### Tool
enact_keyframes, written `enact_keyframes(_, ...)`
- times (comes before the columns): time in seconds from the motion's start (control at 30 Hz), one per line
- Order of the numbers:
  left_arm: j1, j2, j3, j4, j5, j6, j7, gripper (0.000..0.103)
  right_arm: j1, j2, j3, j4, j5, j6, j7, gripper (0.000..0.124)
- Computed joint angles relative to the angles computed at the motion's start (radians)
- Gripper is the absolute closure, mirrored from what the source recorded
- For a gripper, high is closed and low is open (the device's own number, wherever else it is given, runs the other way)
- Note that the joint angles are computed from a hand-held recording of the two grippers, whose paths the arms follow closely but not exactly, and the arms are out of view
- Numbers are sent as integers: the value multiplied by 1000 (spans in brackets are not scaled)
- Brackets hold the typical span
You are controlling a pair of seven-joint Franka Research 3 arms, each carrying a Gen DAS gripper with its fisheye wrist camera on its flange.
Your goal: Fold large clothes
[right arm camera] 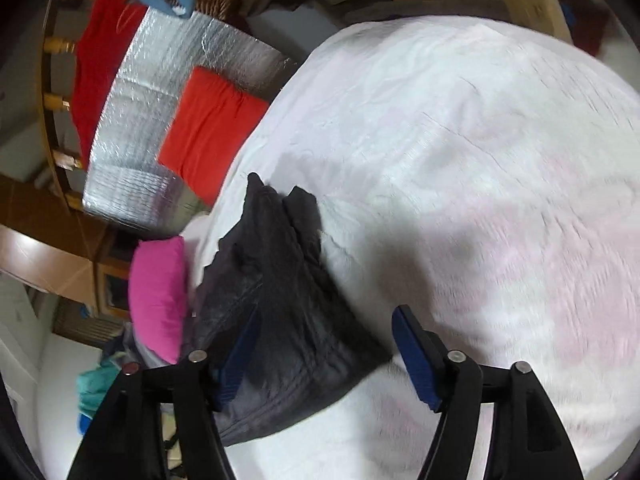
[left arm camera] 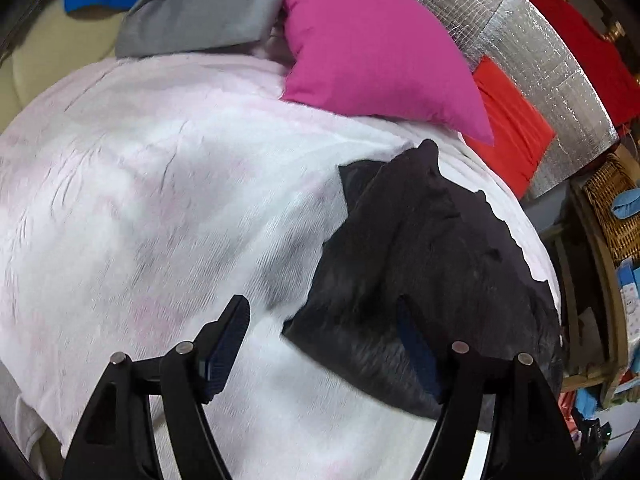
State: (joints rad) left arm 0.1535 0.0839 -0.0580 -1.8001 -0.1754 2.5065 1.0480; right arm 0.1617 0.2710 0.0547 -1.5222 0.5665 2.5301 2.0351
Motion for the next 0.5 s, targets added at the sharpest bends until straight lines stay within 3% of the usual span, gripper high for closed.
enact_keyframes(0.13,5,-48,-1,-74,-128,-6,29,28,-10,8,28,8,83,-57,-29,49)
enact_keyframes(0.2,4,-50,-1,-89,-255,-12,82,28,-13,49,48,52,139,-108,-43,49)
enact_keyframes(0.3,-1,-17,-4,-64,-316,-21,87,27,5,123,52,136,138,-167,1,49)
enact_keyframes(0.5,17,77,-41,8,-504,26,157,27,49,225,32,242,46,-83,114,49)
